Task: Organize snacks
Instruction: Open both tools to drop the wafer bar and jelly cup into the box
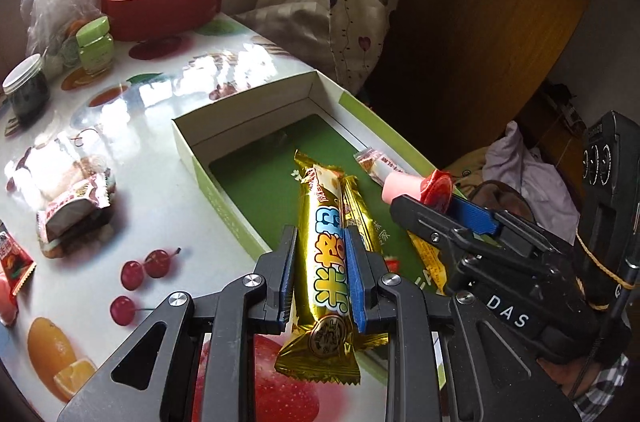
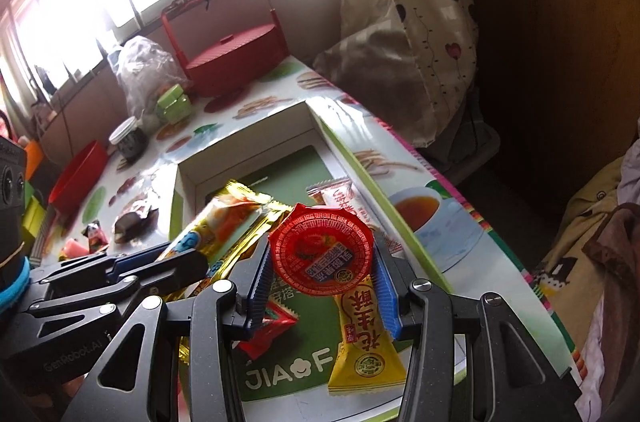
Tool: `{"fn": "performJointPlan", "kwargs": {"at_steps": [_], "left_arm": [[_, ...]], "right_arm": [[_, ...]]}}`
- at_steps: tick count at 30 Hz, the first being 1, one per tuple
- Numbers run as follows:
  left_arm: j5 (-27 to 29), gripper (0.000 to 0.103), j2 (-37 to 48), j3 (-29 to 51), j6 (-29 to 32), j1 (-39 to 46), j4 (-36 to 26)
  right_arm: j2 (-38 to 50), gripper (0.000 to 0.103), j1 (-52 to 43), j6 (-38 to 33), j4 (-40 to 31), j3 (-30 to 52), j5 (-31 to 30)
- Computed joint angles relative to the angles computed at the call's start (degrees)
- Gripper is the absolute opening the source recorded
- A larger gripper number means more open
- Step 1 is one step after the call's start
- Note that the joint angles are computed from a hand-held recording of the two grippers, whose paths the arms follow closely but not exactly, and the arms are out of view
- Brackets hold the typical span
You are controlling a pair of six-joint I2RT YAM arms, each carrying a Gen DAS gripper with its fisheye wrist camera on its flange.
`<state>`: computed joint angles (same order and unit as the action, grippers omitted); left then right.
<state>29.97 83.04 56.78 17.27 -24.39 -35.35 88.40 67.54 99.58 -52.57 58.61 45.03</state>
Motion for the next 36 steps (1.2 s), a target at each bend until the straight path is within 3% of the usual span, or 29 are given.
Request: {"fn": "performJointPlan", "kwargs": {"at_steps": [20,27,36], "left_arm": [[1.1,0.025,0.4,0.2,-0.1,-1.0,-1.7],[3.5,0.038,-0.9,-0.4,0.3,0.6,-3.1],[3.6,0.039,-3.0,-1.2,0.4,1.1,-4.0]], "right_arm": [[-1.1,0.045,2.0,0.6,1.1,-2.0,0.8],[-0.6,0.047,3.7,4.1,-0.9,-1.4,1.4],[0.2,0.047,5.8,7.8,-4.7,0.5,2.3]]}}
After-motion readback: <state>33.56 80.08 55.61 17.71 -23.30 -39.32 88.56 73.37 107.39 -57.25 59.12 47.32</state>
